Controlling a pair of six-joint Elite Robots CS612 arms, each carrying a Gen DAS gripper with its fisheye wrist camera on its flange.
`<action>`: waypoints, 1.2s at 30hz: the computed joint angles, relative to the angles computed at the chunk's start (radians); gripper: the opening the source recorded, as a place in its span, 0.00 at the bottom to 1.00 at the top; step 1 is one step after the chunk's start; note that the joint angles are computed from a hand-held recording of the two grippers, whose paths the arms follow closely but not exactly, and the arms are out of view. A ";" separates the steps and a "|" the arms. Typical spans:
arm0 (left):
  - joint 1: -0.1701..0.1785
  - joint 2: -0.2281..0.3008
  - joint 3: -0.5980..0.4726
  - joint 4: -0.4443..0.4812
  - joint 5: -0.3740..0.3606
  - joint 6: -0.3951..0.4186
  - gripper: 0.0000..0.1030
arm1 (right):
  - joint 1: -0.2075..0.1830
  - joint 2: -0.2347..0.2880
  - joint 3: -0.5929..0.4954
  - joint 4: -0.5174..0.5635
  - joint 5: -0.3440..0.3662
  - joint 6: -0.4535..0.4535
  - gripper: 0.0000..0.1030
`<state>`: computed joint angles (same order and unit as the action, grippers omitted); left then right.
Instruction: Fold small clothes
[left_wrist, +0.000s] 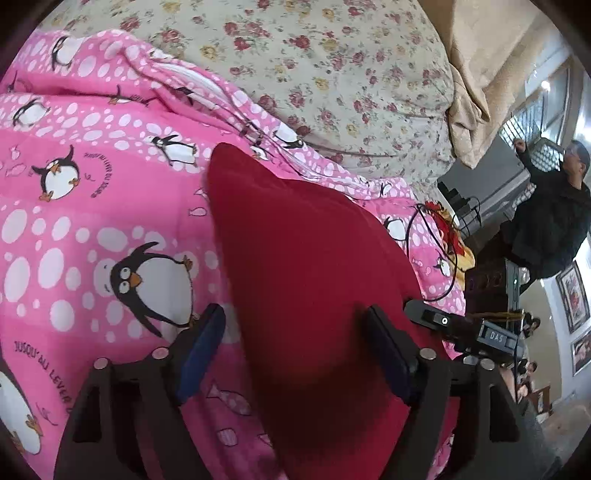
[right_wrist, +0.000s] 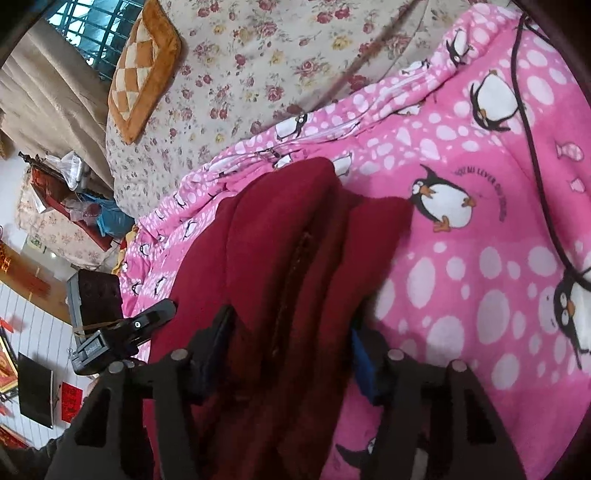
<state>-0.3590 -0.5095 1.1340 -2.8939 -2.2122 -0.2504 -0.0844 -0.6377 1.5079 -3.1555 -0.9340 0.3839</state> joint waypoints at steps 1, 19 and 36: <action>-0.001 -0.001 0.000 0.003 -0.005 0.010 0.63 | 0.002 -0.001 -0.001 0.005 -0.007 -0.003 0.61; 0.075 -0.110 0.068 0.008 0.085 0.095 0.16 | 0.074 0.040 -0.136 -0.059 0.073 0.095 0.38; 0.111 -0.091 0.077 -0.084 0.152 -0.063 0.30 | 0.124 0.033 -0.165 0.075 -0.051 0.096 0.50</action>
